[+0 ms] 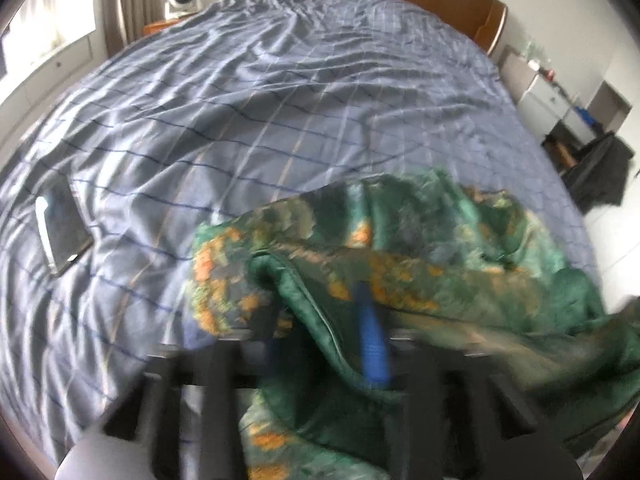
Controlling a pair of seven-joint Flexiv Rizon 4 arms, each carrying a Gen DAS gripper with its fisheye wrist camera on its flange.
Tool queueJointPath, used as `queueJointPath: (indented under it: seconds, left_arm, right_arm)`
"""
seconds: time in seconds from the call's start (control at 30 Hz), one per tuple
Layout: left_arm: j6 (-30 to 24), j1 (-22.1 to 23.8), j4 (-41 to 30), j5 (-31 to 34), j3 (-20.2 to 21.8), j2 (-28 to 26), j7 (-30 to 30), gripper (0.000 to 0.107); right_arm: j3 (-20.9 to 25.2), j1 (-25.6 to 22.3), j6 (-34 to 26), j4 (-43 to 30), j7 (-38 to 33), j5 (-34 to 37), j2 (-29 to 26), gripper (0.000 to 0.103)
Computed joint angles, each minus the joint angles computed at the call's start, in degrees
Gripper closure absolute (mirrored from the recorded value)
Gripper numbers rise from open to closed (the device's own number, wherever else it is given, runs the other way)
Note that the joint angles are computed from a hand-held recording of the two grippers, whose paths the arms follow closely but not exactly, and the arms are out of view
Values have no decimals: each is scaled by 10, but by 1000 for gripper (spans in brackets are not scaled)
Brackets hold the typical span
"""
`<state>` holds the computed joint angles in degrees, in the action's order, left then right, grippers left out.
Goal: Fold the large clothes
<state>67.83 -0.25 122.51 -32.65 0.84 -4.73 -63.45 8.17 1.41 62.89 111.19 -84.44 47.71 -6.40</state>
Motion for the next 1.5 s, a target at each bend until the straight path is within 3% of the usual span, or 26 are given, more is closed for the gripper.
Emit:
queueJointPath:
  seconds: [0.03, 0.1, 0.13, 0.2, 0.27, 0.37, 0.43, 0.47, 0.5, 0.57, 0.67, 0.7, 0.73, 0.77, 0.8, 0.83, 1.0, 1.17, 1.23, 1.33, 1.4, 1.5]
  left_arm:
    - [1, 1, 2, -37, -5, 5, 22, 26]
    - [17, -2, 8, -124, -13, 18, 76, 19]
    - [8, -4, 9, -175, -13, 29, 110, 16]
    - [-11, -8, 10, -223, -4, 42, 145, 14]
    - [-34, -9, 19, -248, 11, 61, 183, 12]
    - [-76, -12, 43, -255, 31, 86, 262, 9]
    - [-107, -12, 64, -219, 40, 97, 319, 6]
    - [-108, -13, 72, -201, 40, 98, 329, 6]
    - [-99, -12, 80, -164, 37, 93, 325, 6]
    - [-66, -12, 80, -82, 25, 73, 287, 6]
    - [10, -17, 67, 17, 9, 29, 207, 7]
    - [13, -17, 57, 27, 6, 19, 186, 13]
    - [6, -16, 47, 28, 4, 12, 165, 40]
    - [-8, -14, 38, 34, 5, 9, 139, 60]
    - [-20, -11, 24, 76, 12, 5, 88, 93]
    - [-25, -9, 17, 98, 15, 5, 59, 95]
    - [4, -4, 21, 50, 13, 40, 68, 98]
    - [98, -5, -16, -47, -13, 11, 74, 98]
    - [153, -35, -39, 14, 15, -32, 19, 98]
    - [159, -67, -89, 212, 81, -104, -127, 97]
    - [139, -75, -102, 252, 99, -138, -164, 96]
    - [186, -48, -82, 271, 74, -169, -176, 93]
  right_arm:
    - [-2, -4, -8, -6, -2, 11, -3, 88]
    - [-4, -14, -28, -19, -5, 44, -2, 80]
    - [-6, -21, -36, -27, -13, 70, -2, 68]
    - [-9, -33, -49, -41, -44, 122, 2, 29]
    - [-9, -31, -24, -43, -72, 141, 12, 13]
    - [-15, -26, 0, -34, -87, 131, 33, 13]
    - [-17, -14, 15, -12, -48, 57, 46, 13]
    - [-17, -4, 20, 6, -14, -15, 51, 13]
    - [-15, 6, 15, 26, 22, -104, 56, 13]
    - [-10, 22, -2, 55, 38, -218, 62, 13]
    - [-3, 44, -15, 79, 34, -282, 66, 13]
    - [-1, 50, -6, 87, 39, -301, 67, 13]
    - [0, 56, 11, 98, 63, -339, 63, 13]
    - [1, 62, 24, 109, 105, -388, 58, 26]
    - [0, 66, 21, 110, 130, -411, 55, 73]
    - [-3, 69, 11, 112, 160, -444, 55, 90]
    - [-2, 62, 23, 145, 268, -624, 102, 92]
    - [-13, 12, 86, 132, 422, -840, 103, 92]
    - [-24, 2, 113, 115, 473, -883, 83, 92]
    - [-50, -4, 113, 96, 571, -1034, 39, 92]
    - [-60, 6, 87, 95, 588, -1072, 8, 92]
    - [-65, 23, 69, 106, 565, -1039, -36, 92]
